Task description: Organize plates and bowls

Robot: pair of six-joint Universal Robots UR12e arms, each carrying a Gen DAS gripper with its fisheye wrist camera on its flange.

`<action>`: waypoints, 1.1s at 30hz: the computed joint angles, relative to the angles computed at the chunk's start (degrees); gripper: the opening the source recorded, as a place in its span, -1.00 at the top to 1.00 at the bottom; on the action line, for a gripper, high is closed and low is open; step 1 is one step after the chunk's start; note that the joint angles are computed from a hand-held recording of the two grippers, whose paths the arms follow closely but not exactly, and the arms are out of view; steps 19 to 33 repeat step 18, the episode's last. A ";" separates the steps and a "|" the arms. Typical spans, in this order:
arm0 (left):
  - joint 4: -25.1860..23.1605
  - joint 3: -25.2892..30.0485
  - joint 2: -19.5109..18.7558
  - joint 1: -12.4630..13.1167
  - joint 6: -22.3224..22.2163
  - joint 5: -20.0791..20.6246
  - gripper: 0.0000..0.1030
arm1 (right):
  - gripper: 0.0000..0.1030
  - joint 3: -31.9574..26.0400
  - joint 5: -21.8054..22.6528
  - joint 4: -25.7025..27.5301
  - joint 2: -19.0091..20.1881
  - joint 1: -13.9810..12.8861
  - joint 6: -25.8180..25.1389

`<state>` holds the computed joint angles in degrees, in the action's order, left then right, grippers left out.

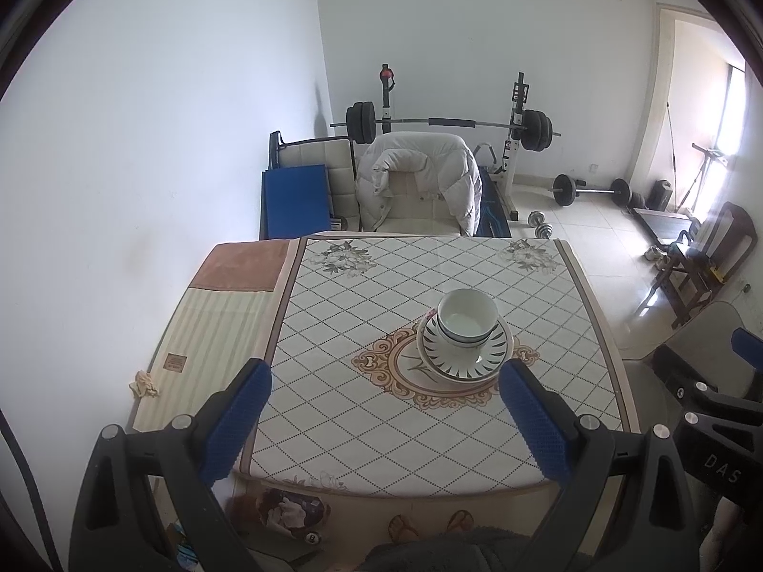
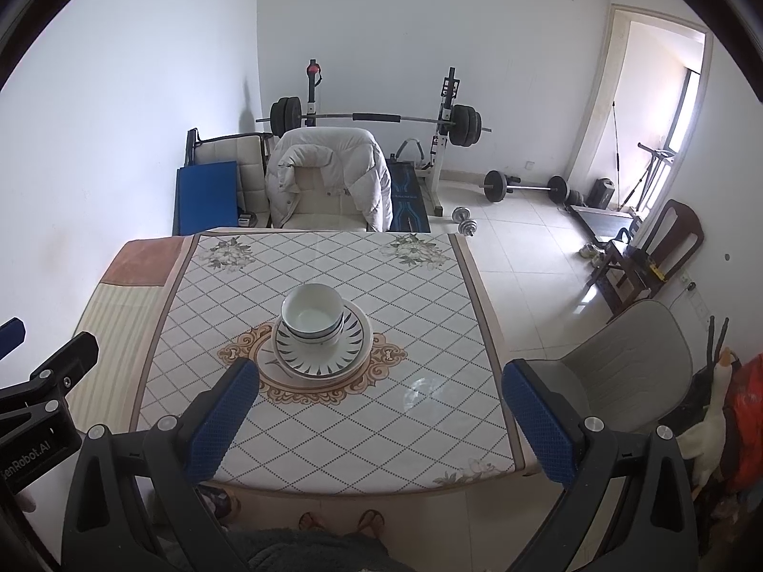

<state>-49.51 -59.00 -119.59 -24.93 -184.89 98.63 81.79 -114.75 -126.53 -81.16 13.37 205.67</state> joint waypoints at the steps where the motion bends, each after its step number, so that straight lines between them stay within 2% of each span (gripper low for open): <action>1: -0.05 0.00 0.01 -0.01 -0.02 -0.09 -0.90 | -1.00 -0.03 0.06 0.02 0.01 -0.03 -0.07; 33: -0.58 1.20 -0.89 -0.10 0.27 0.13 -0.90 | -1.00 -0.30 0.19 0.47 -0.05 -0.44 -0.52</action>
